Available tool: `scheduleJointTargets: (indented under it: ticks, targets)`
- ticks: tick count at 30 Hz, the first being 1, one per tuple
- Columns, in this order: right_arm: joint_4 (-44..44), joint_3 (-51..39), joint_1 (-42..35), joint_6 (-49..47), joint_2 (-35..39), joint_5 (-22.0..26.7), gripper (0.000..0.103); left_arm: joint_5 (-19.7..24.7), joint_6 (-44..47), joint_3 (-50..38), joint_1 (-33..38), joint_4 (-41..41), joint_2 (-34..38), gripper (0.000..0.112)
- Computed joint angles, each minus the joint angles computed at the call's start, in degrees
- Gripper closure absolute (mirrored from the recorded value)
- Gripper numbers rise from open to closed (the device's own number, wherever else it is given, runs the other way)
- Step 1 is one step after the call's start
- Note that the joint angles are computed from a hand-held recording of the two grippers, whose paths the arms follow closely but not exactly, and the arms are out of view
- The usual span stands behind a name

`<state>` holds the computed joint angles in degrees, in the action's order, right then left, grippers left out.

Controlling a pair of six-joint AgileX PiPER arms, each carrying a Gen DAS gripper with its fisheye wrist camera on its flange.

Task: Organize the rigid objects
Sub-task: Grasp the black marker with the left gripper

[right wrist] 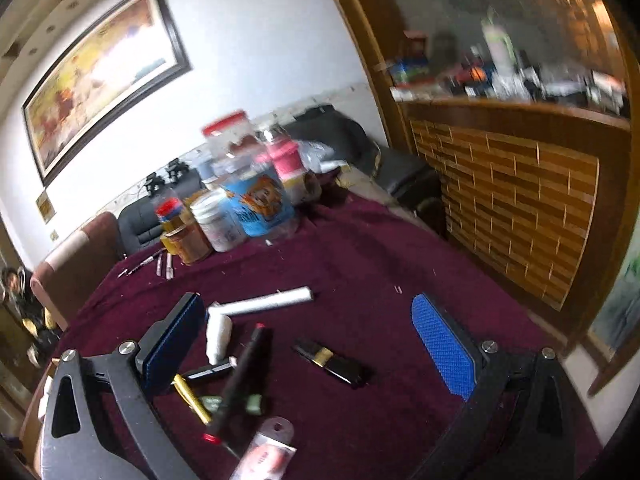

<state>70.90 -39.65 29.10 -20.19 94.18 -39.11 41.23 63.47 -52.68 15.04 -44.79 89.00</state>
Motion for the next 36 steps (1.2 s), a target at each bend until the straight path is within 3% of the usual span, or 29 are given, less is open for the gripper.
scheduleJointTargets:
  ticks: [2,7,13,20,23,26,30,31,33,34,36]
  targets:
    - [-3.7,1.0,-2.4,4.6,-0.4,3.6,0.000,-0.5,-4.8,-1.5,-1.6,2.8,2.0,0.050]
    - [-8.1,2.0,-3.1,9.1,-0.5,5.1,0.000,-1.7,-15.4,-4.6,-6.0,8.6,7.6,0.051]
    - [-8.8,2.0,-3.8,10.5,0.4,6.1,0.000,1.9,-16.2,-9.7,-9.9,8.2,12.0,0.052]
    - [-8.3,1.6,-5.4,10.9,1.3,7.9,0.000,-1.9,-13.0,-18.8,-16.0,9.0,16.4,0.052]
    - [-10.2,1.6,-6.5,12.8,1.6,9.3,0.000,-5.6,-18.2,-23.7,-20.6,17.3,21.1,0.052]
    - [-13.0,1.0,-7.8,15.0,2.2,11.4,0.000,-1.3,-19.2,-31.9,-22.3,18.0,28.0,0.052]
    - [-10.3,-0.4,-8.5,12.3,3.4,13.6,0.000,-0.6,-14.3,-39.2,-25.6,17.6,34.4,0.053]
    - [-10.1,-0.5,-8.7,12.2,3.6,13.9,0.000,1.4,-14.5,-42.7,-26.7,18.9,36.8,0.053]
    - [-10.1,-0.8,-9.3,12.2,4.0,14.8,0.000,4.4,-15.5,-47.5,-28.2,20.7,39.8,0.065]
    - [-11.7,-0.8,-9.9,13.9,4.2,15.7,0.000,5.5,-16.6,-49.0,-29.0,22.0,40.8,0.081]
    - [-13.4,-0.7,-10.9,16.0,4.4,16.9,0.000,2.7,-18.2,-47.1,-30.2,23.7,39.7,0.088]
